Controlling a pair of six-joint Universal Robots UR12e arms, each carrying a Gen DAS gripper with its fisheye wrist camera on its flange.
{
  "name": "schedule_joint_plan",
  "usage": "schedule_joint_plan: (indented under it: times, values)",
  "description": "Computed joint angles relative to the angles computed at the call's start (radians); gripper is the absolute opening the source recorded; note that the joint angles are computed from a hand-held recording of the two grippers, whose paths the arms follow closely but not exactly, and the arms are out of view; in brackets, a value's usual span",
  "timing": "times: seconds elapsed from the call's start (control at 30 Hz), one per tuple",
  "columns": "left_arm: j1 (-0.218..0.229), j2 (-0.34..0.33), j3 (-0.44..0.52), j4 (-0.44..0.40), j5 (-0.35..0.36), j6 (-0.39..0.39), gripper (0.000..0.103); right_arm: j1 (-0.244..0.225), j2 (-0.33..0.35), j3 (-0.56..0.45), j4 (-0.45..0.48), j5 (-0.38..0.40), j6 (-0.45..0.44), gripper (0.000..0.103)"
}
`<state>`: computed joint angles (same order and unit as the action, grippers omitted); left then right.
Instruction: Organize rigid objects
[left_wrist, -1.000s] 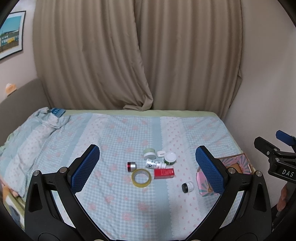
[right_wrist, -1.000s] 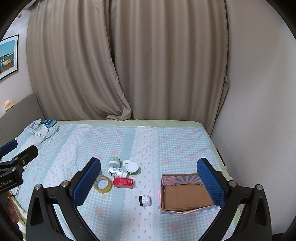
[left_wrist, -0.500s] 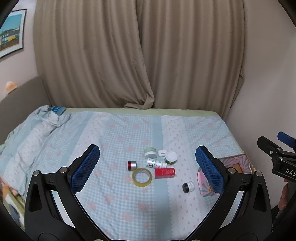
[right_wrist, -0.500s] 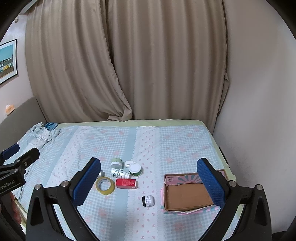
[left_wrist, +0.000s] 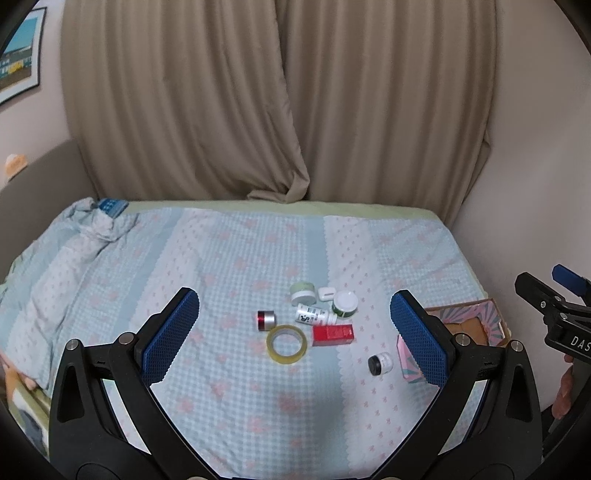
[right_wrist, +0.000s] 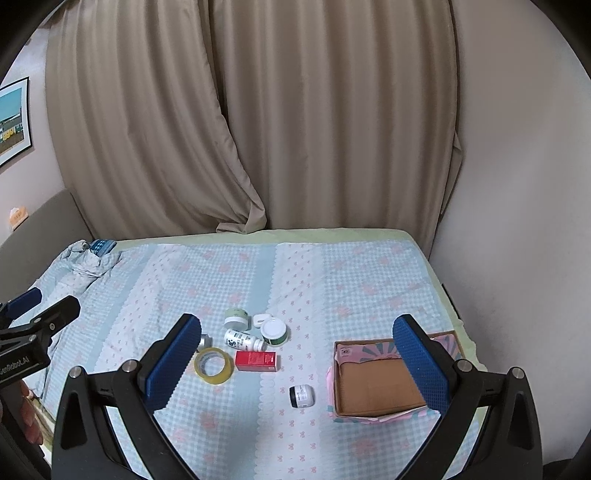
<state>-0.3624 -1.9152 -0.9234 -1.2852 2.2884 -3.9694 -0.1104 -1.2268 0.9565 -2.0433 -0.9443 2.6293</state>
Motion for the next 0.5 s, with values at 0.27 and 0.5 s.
schedule_joint_plan:
  times: [0.27,0.5]
  values:
    - [0.091,0.053,-0.116,0.022,-0.193,0.029,0.103,0.046,0.009,0.021,0.028,-0.076,-0.004,0.103]
    - [0.193,0.065,-0.23,0.077,-0.381,0.078,0.103,0.103,0.036,0.049,0.057,-0.139,-0.081,0.103]
